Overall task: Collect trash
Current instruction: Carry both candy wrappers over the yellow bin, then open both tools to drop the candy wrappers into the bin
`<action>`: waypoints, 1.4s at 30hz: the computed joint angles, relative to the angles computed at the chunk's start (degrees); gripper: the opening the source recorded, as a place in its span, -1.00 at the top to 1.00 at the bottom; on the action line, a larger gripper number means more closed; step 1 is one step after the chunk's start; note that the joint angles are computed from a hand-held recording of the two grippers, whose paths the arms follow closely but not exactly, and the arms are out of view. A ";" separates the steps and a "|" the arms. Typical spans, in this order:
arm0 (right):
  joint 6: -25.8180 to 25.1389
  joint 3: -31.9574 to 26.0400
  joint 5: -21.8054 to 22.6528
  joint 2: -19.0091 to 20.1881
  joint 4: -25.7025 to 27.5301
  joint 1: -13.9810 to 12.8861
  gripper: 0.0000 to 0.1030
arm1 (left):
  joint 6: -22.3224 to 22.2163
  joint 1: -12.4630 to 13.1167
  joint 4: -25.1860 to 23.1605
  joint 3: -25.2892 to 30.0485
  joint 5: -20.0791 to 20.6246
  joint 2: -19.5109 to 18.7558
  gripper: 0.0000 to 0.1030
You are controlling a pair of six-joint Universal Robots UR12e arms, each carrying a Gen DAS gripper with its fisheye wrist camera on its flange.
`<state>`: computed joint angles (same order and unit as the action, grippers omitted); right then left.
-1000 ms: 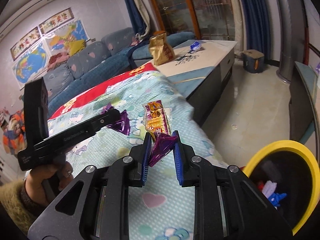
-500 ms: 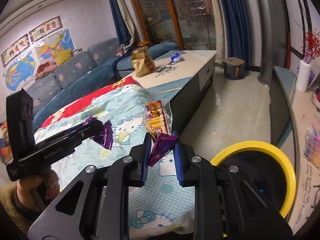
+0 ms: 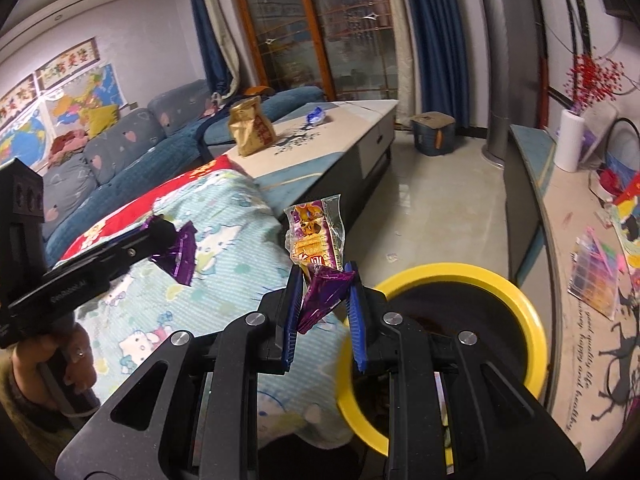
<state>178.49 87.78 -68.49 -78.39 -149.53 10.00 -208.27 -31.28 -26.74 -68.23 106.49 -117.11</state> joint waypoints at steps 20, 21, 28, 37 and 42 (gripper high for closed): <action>2.05 4.64 -5.28 -2.15 -0.46 -3.80 0.68 | 5.75 -1.47 -3.30 8.16 -4.78 -5.53 0.19; 2.35 4.79 -5.41 -2.18 -0.47 -3.99 0.68 | 6.12 -1.57 -3.56 8.63 -5.04 -5.87 0.19; 4.15 5.24 -6.04 -2.10 -0.12 -5.22 0.68 | 8.19 -1.98 -4.96 10.93 -6.39 -7.58 0.19; 5.70 5.41 -6.71 -1.66 0.88 -6.18 0.68 | 10.70 -2.57 -7.55 14.16 -8.13 -9.95 0.19; 6.25 5.75 -6.91 -1.47 0.94 -6.73 0.68 | 11.94 -2.93 -9.24 16.12 -8.93 -11.34 0.19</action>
<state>184.74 93.53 -75.40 -79.86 -148.58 3.27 -196.33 -34.21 -35.98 -52.11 97.56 -128.45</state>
